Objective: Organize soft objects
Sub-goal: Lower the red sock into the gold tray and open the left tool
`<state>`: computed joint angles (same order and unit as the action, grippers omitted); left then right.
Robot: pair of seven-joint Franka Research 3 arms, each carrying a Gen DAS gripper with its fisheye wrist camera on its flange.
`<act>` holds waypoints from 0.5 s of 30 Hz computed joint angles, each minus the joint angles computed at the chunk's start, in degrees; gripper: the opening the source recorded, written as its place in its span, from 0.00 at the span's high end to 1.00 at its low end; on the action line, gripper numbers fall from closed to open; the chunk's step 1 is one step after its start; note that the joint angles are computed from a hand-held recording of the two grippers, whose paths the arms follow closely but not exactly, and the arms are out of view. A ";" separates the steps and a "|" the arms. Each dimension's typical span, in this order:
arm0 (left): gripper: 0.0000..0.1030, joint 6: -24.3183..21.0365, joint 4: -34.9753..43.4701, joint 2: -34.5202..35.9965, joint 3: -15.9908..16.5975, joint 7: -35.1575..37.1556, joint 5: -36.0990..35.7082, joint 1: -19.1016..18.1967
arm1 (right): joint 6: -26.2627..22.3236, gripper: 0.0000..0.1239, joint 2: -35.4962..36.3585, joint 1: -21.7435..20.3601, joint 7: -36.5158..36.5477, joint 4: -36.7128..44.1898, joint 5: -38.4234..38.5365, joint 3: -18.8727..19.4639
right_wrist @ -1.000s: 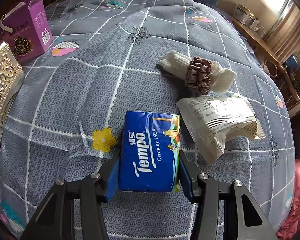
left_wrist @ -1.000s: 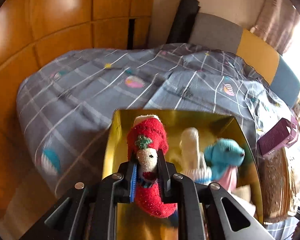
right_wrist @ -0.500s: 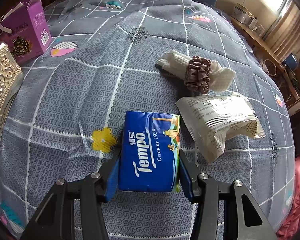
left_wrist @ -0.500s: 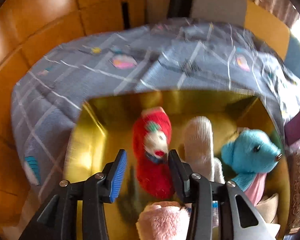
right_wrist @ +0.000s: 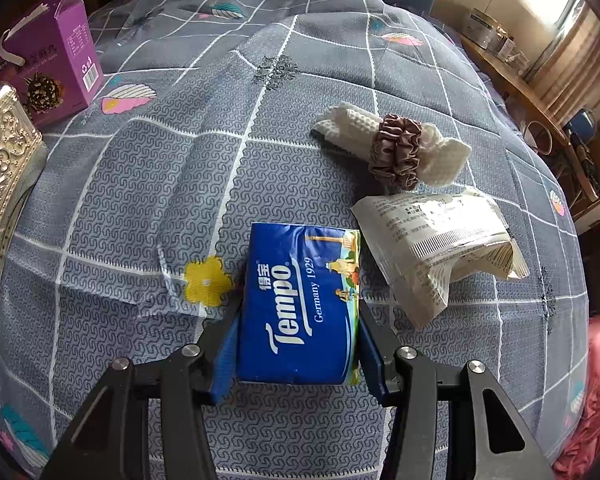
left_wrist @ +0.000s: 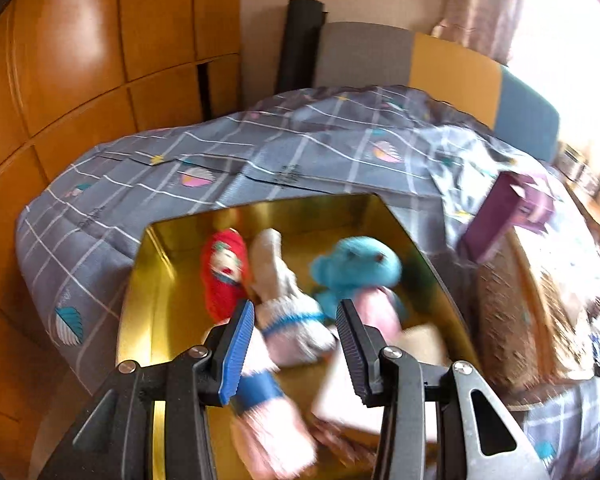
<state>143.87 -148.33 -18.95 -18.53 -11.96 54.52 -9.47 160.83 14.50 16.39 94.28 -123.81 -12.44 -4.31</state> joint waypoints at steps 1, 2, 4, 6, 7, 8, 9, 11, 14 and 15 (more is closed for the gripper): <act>0.58 -0.21 0.56 0.43 -0.45 0.12 -0.15 -0.39 | -0.03 0.58 0.00 -0.01 0.01 0.01 0.10 0.02; 0.58 -0.25 0.96 0.80 -0.80 0.32 -0.19 -0.83 | -0.11 0.58 -0.08 -0.07 -0.05 -0.02 0.35 0.11; 0.58 0.08 0.97 0.81 -1.30 -0.33 0.06 -1.59 | -0.32 0.58 -0.06 -0.21 0.00 0.09 0.88 0.21; 0.58 0.40 1.27 1.16 -1.57 0.17 0.22 -2.33 | -0.66 0.58 0.11 -0.46 -0.04 0.37 1.70 0.40; 0.58 0.30 1.47 1.24 -1.79 0.20 0.38 -2.64 | -0.87 0.58 0.16 -0.61 0.00 0.50 2.28 0.51; 0.58 0.50 1.59 1.31 -1.91 0.23 0.61 -2.94 | -1.08 0.58 0.27 -0.74 0.10 0.69 2.78 0.56; 0.58 0.64 1.75 1.47 -2.00 0.47 0.74 -3.25 | -1.30 0.58 0.30 -0.70 0.43 0.81 2.98 0.49; 0.58 0.73 1.77 1.40 -2.23 0.20 1.34 -3.61 | -1.93 0.58 0.51 -0.54 1.33 1.31 3.06 0.27; 0.58 1.03 1.80 1.34 -2.42 0.12 2.07 -4.16 | -2.93 0.58 0.87 -0.11 3.54 2.10 2.70 -0.16; 0.58 1.21 1.77 1.27 -2.40 0.14 2.12 -4.33 | -3.12 0.58 0.96 0.16 4.48 2.27 2.15 -0.40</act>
<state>145.08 -146.56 -17.68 -20.93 -11.82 56.64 -13.80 157.71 15.46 16.55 98.77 -121.53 -10.28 -4.71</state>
